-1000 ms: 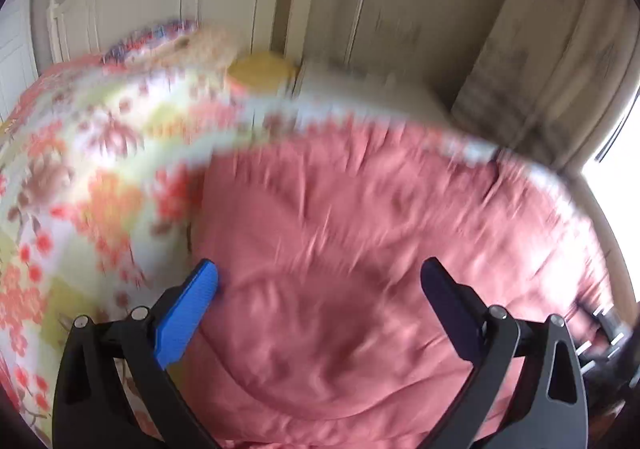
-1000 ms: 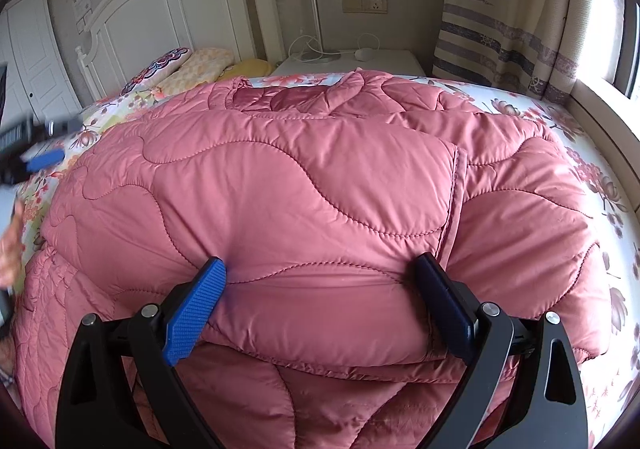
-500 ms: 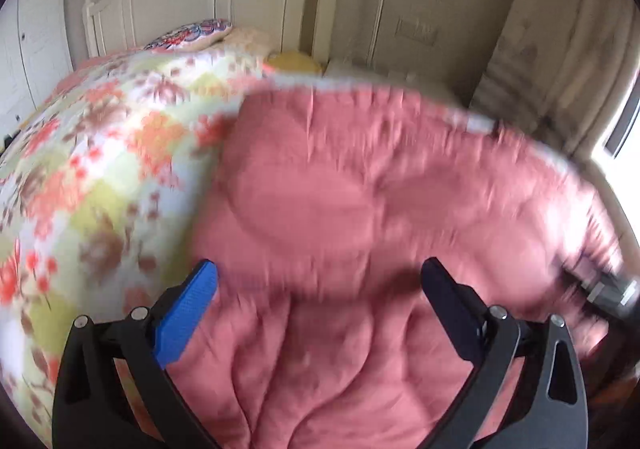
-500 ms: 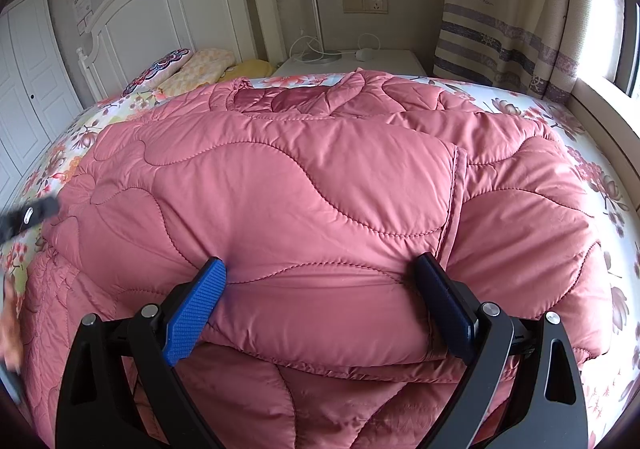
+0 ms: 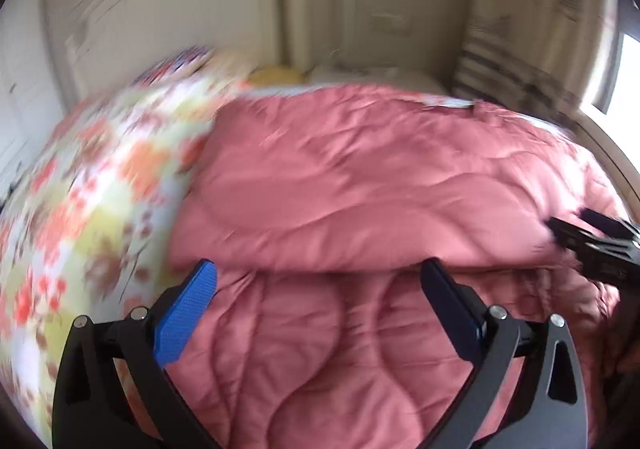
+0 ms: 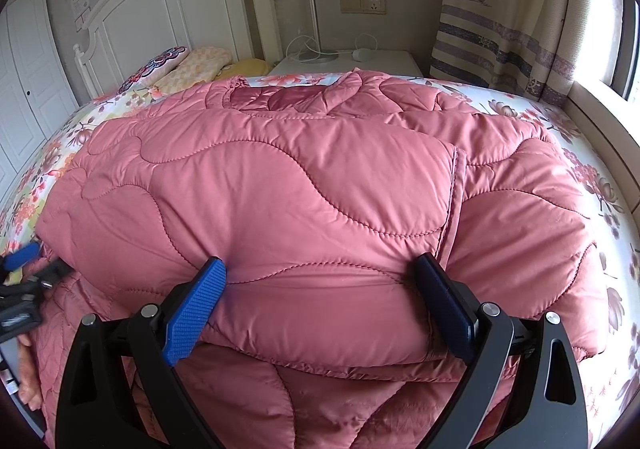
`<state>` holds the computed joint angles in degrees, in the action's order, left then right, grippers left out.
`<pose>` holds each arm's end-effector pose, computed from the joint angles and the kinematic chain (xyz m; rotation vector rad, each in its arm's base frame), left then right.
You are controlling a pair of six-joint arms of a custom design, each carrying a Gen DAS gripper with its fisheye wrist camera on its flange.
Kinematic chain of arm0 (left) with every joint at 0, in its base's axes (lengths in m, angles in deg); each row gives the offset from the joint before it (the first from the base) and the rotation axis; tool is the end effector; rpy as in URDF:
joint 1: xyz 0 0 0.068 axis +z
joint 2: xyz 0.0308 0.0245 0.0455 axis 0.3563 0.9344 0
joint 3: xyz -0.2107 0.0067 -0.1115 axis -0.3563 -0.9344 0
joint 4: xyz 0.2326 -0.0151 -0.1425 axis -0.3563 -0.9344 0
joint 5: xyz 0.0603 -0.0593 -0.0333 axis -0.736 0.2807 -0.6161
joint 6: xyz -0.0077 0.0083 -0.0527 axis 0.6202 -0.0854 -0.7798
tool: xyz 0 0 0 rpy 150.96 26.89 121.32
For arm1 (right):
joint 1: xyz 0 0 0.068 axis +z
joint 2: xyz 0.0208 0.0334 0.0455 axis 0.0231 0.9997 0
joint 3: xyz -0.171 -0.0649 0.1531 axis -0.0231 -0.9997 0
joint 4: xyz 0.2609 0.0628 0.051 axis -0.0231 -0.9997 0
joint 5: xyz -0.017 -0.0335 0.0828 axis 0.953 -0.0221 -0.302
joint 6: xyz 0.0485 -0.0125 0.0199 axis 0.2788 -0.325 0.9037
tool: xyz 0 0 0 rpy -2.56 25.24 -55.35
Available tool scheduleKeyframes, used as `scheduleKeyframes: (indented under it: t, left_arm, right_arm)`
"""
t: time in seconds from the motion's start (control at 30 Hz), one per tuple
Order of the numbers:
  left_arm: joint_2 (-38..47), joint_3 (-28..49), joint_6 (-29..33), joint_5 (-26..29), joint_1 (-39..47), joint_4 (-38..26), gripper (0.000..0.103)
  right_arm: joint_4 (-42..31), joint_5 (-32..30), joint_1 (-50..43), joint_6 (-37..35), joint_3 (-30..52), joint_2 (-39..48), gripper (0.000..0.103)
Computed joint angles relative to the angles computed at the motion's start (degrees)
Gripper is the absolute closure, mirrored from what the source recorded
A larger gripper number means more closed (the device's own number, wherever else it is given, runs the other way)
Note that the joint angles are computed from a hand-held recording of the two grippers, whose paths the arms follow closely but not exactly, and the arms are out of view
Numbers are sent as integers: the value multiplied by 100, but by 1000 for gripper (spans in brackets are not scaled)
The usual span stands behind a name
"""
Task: Fold large clothes
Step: 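Sweep the left tool over the jacket to flatten the folded side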
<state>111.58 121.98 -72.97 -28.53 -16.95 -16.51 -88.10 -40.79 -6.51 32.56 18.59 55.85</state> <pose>0.2410 -0.1603 0.1528 -0.2523 2.3134 0.1856 0.3519 -0.0349 0.1379 -0.3725 2.3925 0.2815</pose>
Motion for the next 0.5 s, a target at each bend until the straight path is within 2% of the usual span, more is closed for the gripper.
scheduleKeyframes:
  t: [0.07,0.13,0.2,0.37,0.5]
  left_arm:
    - [405,102,255,-28,44,194,2]
    - [932,487,381,873,459,-43,2]
    - [721,292,286,1219,671,160,2]
    - [730,370,271,1141,616,58,2]
    - [701,346,230,1149,595,70,2]
  right_arm:
    - [14,15,8,10,-7,1,12]
    - [4,0,0,14,3,11,12]
    - [0,20,9,14,4,5,12]
    - [-42,49,26,22,11,-14,11]
    - [-573,19,-58,8,36,-332,12]
